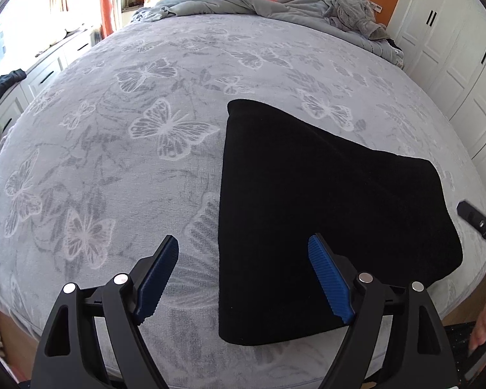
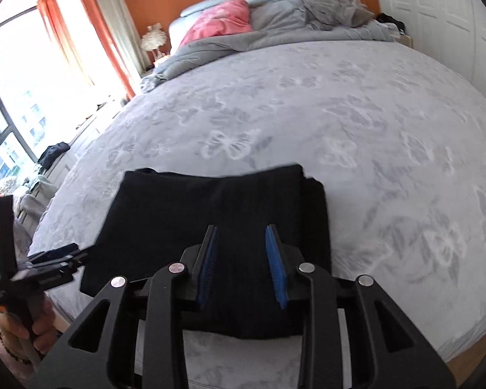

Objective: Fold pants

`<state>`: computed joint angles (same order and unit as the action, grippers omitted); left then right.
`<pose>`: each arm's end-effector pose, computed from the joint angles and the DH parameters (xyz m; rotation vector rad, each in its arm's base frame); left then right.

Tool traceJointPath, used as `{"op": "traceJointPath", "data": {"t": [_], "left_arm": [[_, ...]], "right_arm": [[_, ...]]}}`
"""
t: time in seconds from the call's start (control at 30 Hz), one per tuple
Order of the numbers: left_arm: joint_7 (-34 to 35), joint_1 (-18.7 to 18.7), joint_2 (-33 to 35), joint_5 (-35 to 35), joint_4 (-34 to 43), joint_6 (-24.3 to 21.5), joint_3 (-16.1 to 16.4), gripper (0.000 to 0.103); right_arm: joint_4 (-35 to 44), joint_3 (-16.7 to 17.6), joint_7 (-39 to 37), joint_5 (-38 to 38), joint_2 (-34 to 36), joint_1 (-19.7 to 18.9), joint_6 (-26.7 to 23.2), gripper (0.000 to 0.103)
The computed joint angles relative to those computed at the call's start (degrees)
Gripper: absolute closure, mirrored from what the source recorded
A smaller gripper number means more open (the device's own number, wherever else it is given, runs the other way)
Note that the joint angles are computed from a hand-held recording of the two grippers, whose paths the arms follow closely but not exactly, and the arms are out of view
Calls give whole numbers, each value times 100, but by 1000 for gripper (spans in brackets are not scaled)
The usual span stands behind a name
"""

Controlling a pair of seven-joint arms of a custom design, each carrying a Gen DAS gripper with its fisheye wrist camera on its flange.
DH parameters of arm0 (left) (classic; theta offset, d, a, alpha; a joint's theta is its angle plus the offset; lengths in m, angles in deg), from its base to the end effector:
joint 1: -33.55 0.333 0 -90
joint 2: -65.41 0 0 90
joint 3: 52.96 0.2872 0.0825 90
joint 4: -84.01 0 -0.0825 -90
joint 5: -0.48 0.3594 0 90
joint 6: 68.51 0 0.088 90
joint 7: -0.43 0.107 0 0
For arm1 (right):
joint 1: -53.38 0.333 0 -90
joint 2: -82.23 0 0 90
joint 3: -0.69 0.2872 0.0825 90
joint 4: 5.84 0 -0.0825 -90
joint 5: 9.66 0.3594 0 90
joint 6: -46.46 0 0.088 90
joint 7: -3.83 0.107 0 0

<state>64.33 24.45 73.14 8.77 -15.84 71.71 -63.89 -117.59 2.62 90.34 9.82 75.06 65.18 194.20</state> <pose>0.5839 -0.2061 0.5354 -1.9768 1.9163 -0.6996 0.5371 0.1263 0.5988 -1.7470 1.6044 -0.3325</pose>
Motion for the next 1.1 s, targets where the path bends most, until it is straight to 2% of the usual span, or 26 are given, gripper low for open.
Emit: {"op": "traceJointPath", "data": {"t": [0.1, 0.17, 0.2, 0.23, 0.27, 0.3, 0.37, 0.4, 0.47, 0.53, 0.6, 0.63, 0.8, 0.87, 0.9, 0.97, 1.0, 1.1], "left_arm": [[-5, -28, 45, 63, 63, -7, -13, 24], [-38, -56, 102, 152, 132, -38, -9, 24], [-72, -74, 124, 231, 155, -45, -2, 24], [-115, -94, 152, 322, 187, -70, 8, 24], [-143, -104, 184, 372, 220, -103, 13, 23], [-112, -96, 213, 348, 241, -125, 6, 23], [-134, -88, 267, 336, 296, -190, 14, 23], [-128, -79, 291, 306, 317, -205, 11, 23], [-33, -60, 354, 206, 406, -260, -12, 23], [-80, -76, 383, 216, 450, -250, -8, 23], [-24, -83, 411, 165, 509, -270, -32, 23], [-16, -93, 410, 170, 511, -250, -36, 23], [-72, -194, 509, 376, 623, -334, -29, 23], [-48, -207, 551, 346, 671, -383, -47, 23], [-53, -224, 559, 370, 679, -387, -48, 23], [-83, -266, 559, 460, 674, -368, -43, 23], [-134, -297, 564, 543, 676, -372, -30, 23], [-267, -361, 608, 738, 708, -397, -4, 23]], "right_arm": [[1070, 26, -302, -251, 952, 64, -746, 76], [1740, -89, 150, -1080, 1682, 78, -1101, 83], [1946, -168, 303, -1191, 1957, 38, -1098, 91], [2055, -192, 379, -1000, 2072, -55, -1052, 100], [2222, -194, 514, -795, 2119, -129, -1216, 100], [2232, -180, 550, -725, 2047, -149, -1249, 100], [1949, -83, 225, -644, 1741, -127, -957, 93], [1835, -51, 62, -620, 1658, -114, -909, 93], [2023, -115, 156, -1017, 1897, -44, -1302, 93], [1923, -102, 40, -684, 1914, -152, -1194, 96], [1923, -143, 272, -569, 1741, -185, -1306, 95], [1784, -137, 299, -506, 1565, -191, -1183, 89], [849, -92, -212, 55, 668, -240, -969, 89], [327, -128, -116, 64, 340, -269, -838, 88], [125, -134, 56, -48, 231, -296, -767, 86], [-219, -176, 288, -107, 48, -365, -689, 66], [-328, -191, 385, -138, -10, -398, -672, 61], [-570, -266, 324, 108, -168, -425, -565, 59]]}}
